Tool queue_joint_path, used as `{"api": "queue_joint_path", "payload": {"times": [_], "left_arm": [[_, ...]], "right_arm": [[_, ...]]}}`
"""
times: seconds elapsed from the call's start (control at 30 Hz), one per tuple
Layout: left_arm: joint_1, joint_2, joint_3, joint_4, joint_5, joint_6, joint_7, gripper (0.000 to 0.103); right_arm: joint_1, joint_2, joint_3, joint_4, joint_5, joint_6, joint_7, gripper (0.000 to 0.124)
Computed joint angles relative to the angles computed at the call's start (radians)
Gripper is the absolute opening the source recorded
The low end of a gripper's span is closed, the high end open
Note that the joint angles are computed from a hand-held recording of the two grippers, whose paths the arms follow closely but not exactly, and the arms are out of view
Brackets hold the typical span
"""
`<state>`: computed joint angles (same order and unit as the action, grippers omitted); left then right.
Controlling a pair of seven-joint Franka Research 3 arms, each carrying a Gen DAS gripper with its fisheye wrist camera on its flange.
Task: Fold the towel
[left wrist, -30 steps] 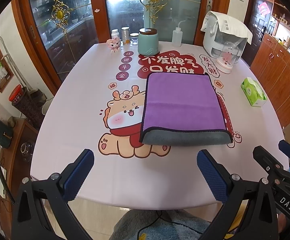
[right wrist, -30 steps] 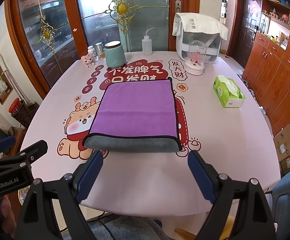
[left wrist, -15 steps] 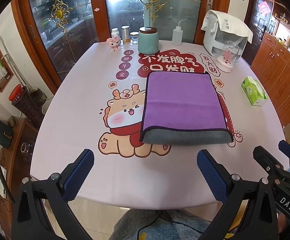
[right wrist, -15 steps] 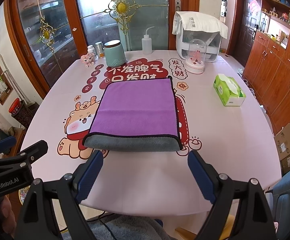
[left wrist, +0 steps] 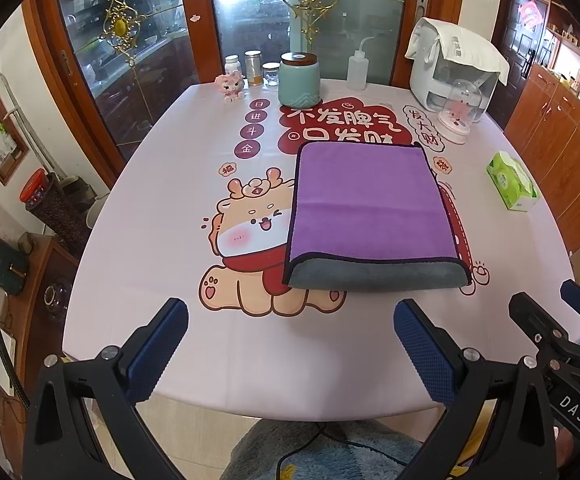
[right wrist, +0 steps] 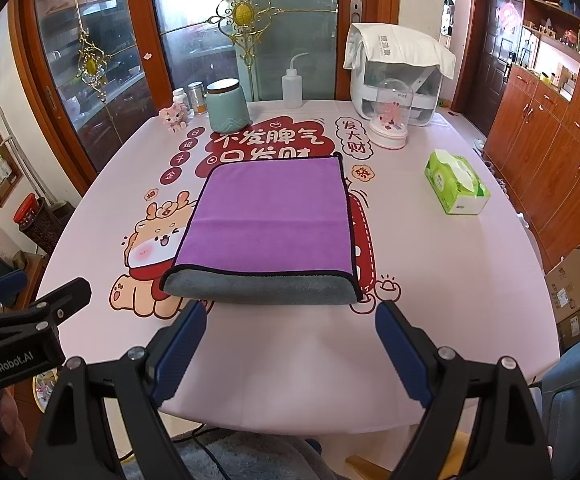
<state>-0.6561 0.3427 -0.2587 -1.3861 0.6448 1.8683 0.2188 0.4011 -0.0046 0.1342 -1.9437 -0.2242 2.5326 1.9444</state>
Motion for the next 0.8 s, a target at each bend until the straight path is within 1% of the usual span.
{"api": "queue_joint_path", "payload": {"times": [0.13, 0.2, 0.5, 0.6, 0.73, 0.8], "left_arm": [[0.006, -0.001, 0.001, -0.003, -0.009, 0.002, 0.005, 0.102], [0.007, 0.020, 0.003, 0.030, -0.014, -0.009, 0.019, 0.102], [0.014, 0.058, 0.015, 0.078, -0.044, -0.013, 0.076, 0.102], [0.022, 0.068, 0.021, 0.086, -0.055, 0.001, 0.098, 0.102], [0.042, 0.080, 0.026, 0.082, -0.071, 0.040, 0.153, 0.102], [0.055, 0.089, 0.029, 0.080, -0.083, 0.059, 0.188, 0.102]], "right_arm": [[0.000, 0.001, 0.000, -0.002, 0.001, 0.002, 0.001, 0.087], [0.001, 0.002, 0.000, -0.004, -0.006, 0.001, 0.008, 0.087], [0.002, 0.053, -0.015, 0.058, -0.024, -0.032, 0.011, 0.087], [0.005, 0.071, -0.024, 0.078, -0.027, -0.045, 0.021, 0.087], [0.008, 0.105, -0.036, 0.110, -0.032, -0.059, 0.025, 0.087], [0.016, 0.127, -0.046, 0.129, -0.072, -0.076, 0.048, 0.087]]}}
